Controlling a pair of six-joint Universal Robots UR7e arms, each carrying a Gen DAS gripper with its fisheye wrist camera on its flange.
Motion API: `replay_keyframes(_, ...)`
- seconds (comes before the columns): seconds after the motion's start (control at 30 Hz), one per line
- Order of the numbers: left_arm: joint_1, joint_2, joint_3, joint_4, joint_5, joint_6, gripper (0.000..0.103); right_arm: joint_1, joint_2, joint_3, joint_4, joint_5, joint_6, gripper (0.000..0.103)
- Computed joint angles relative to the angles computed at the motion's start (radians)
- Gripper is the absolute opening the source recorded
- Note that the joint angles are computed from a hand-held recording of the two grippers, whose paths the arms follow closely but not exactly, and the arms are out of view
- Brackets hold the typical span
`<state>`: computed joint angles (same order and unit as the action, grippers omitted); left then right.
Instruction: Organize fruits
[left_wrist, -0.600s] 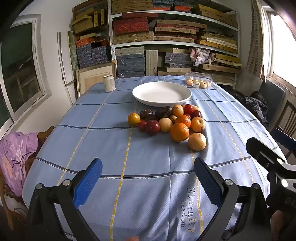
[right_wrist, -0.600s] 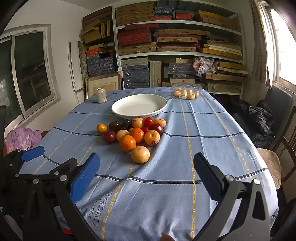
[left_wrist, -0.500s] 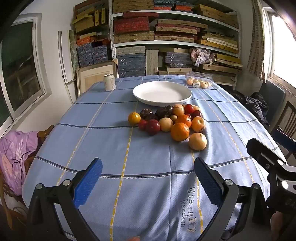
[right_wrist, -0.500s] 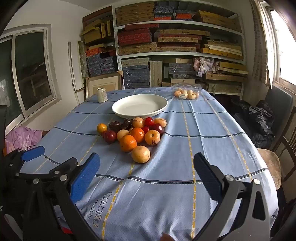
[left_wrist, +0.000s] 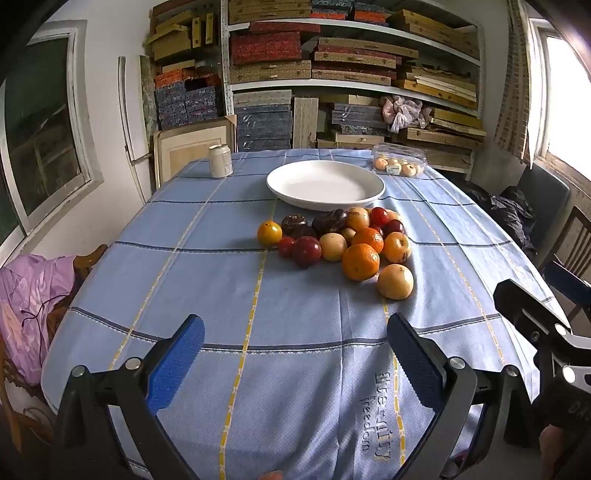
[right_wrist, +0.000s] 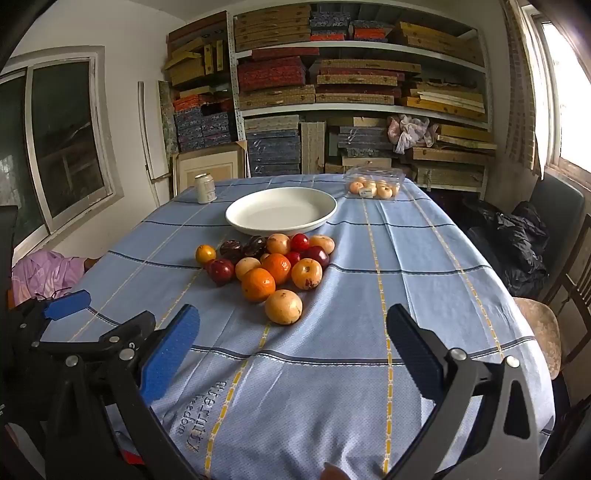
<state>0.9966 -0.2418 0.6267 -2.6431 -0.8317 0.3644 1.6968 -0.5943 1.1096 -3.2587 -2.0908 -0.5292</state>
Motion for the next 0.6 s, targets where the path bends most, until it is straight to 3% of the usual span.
replay_keyframes(0.6,0.001,-0.009,0.012,0.006,0.000,-0.013,0.100,0.002,0.003,-0.004,0.000,-0.003,-0.001,0.099)
